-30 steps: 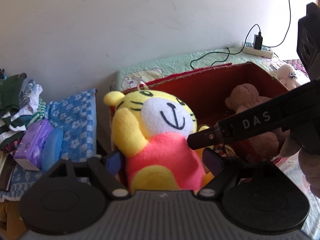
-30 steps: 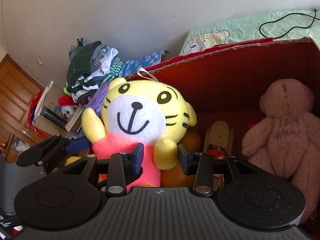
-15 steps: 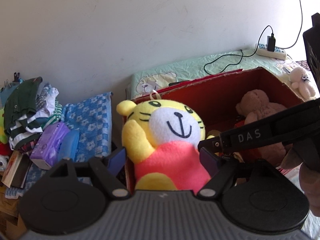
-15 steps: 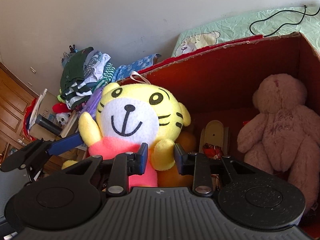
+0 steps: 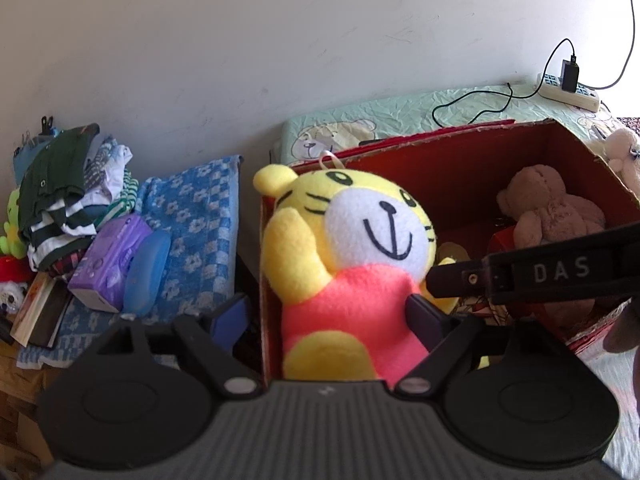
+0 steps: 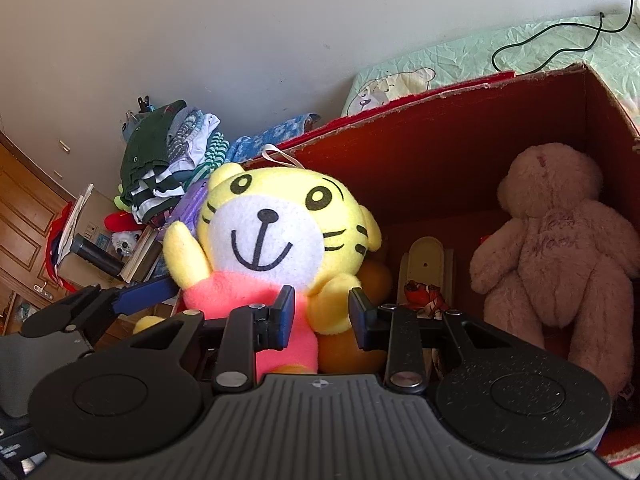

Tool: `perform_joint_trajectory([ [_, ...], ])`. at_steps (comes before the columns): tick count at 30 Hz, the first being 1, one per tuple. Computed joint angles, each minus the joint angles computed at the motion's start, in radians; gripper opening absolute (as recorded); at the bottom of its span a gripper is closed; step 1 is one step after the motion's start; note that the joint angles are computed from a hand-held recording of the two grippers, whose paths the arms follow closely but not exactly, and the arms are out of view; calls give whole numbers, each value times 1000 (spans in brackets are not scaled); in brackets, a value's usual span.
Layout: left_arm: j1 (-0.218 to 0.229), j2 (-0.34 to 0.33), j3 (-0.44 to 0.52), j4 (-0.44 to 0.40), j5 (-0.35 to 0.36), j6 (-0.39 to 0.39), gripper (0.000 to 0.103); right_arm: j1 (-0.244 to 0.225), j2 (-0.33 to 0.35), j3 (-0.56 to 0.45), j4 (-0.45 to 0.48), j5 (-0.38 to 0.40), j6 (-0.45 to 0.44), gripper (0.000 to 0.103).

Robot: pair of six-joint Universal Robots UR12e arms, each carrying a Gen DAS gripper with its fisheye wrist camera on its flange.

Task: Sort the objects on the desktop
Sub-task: 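Lower the yellow tiger plush into the red box beside the teddy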

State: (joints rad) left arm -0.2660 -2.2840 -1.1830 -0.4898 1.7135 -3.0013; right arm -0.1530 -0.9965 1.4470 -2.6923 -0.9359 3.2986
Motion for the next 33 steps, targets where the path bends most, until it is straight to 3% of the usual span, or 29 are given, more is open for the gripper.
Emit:
perform_joint_trajectory([
  [15, 0, -8, 3, -12, 36, -37, 96, 7, -13, 28, -33, -53, 32, 33],
  [23, 4, 8, -19, 8, 16, -45, 96, 8, -22, 43, -73, -81, 34, 34],
  [28, -1, 24, -45, 52, 44, -25, 95, 4, -28, 58, -117, -77, 36, 34],
  [33, 4, 43, -55, 42, 43, -41, 95, -4, -38, 82, -184, -54, 43, 34],
])
